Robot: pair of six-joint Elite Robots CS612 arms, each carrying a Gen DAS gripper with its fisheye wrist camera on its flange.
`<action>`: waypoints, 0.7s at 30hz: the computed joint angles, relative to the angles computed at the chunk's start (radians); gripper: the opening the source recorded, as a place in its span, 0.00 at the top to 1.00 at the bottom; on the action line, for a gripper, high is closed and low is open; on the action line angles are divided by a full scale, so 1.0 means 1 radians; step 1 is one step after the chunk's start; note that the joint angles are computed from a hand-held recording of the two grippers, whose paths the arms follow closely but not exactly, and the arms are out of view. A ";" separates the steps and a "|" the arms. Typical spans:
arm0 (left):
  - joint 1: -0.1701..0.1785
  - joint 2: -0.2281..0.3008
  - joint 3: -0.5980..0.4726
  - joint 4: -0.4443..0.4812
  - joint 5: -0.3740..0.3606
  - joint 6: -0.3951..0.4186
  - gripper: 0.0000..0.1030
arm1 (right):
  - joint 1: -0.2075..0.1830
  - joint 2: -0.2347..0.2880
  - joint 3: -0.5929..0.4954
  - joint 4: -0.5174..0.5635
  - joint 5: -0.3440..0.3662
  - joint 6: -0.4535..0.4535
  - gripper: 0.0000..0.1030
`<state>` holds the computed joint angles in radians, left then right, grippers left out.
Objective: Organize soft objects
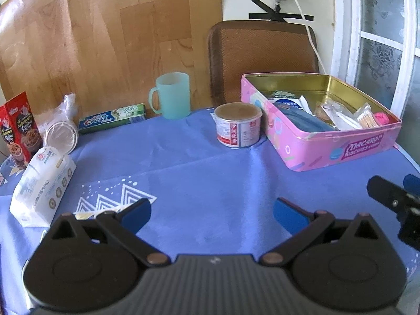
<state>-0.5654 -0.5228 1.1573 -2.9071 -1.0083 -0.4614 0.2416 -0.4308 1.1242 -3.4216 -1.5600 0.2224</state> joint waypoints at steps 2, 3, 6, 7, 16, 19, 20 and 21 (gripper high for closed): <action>-0.001 0.003 -0.008 0.008 -0.003 0.007 0.00 | -0.002 0.001 -0.001 -0.001 0.004 0.004 0.22; -0.002 0.005 -0.013 0.013 -0.004 0.009 0.00 | -0.003 0.002 0.000 -0.002 0.005 0.007 0.22; -0.004 0.011 -0.024 0.024 -0.002 0.018 0.00 | -0.006 0.003 0.001 -0.009 0.007 0.017 0.22; -0.005 0.012 -0.028 0.027 -0.003 0.019 0.00 | -0.007 0.003 0.002 -0.011 0.007 0.019 0.22; -0.009 0.025 -0.056 0.040 -0.019 0.039 0.00 | -0.015 0.003 0.005 -0.013 0.019 0.030 0.22; -0.009 0.030 -0.049 -0.020 -0.043 0.075 0.00 | -0.017 0.004 0.003 -0.016 0.024 0.032 0.22; -0.011 0.031 -0.048 -0.026 -0.042 0.080 0.00 | -0.017 0.004 0.003 -0.017 0.025 0.034 0.22; -0.010 0.031 -0.047 -0.034 -0.049 0.082 0.00 | -0.018 0.004 0.002 -0.018 0.025 0.034 0.22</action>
